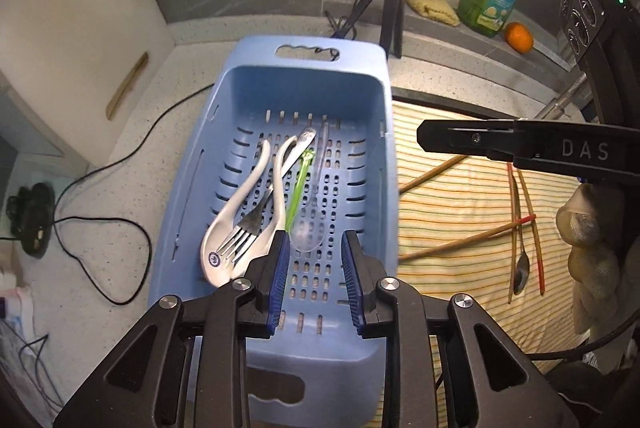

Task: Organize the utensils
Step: 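Open both tools to drop the plastic spoons into the basket, then move both tools back over the chopsticks and metal spoon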

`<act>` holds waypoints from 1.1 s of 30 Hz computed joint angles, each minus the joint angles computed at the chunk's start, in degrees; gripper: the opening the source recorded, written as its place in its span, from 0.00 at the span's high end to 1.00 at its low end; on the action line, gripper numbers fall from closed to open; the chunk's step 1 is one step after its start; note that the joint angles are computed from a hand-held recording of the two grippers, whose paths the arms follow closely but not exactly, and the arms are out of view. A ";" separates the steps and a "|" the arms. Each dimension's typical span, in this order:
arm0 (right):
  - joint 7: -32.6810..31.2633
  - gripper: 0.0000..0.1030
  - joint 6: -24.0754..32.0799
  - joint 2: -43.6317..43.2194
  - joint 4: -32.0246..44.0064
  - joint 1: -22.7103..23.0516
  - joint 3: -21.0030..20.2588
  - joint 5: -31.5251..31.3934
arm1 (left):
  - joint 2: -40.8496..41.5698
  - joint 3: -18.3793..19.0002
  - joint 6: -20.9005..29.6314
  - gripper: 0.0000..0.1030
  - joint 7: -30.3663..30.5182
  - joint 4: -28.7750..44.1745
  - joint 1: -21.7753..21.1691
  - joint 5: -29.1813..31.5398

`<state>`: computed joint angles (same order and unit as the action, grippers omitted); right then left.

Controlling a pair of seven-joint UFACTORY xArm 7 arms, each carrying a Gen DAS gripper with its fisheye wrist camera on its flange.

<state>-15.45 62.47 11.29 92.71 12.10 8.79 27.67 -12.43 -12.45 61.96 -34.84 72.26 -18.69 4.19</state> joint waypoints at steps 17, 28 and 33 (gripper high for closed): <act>-8.40 0.48 -10.78 -15.77 -14.86 -0.95 -3.89 -2.40 | 0.74 -3.81 -0.60 0.71 -5.74 4.16 -3.30 4.76; -8.47 0.48 -11.71 -19.42 -17.77 -2.12 -6.00 -4.89 | 5.37 -4.87 0.34 0.70 -7.94 9.48 -6.54 8.57; -7.29 0.47 -12.69 -20.45 -18.80 -3.28 -6.63 -7.92 | 7.52 -5.03 1.50 0.63 -8.91 11.82 -8.29 10.99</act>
<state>-22.74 49.78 -9.17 73.92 8.82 2.16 19.75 -4.91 -17.48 63.46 -43.75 84.08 -26.98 15.18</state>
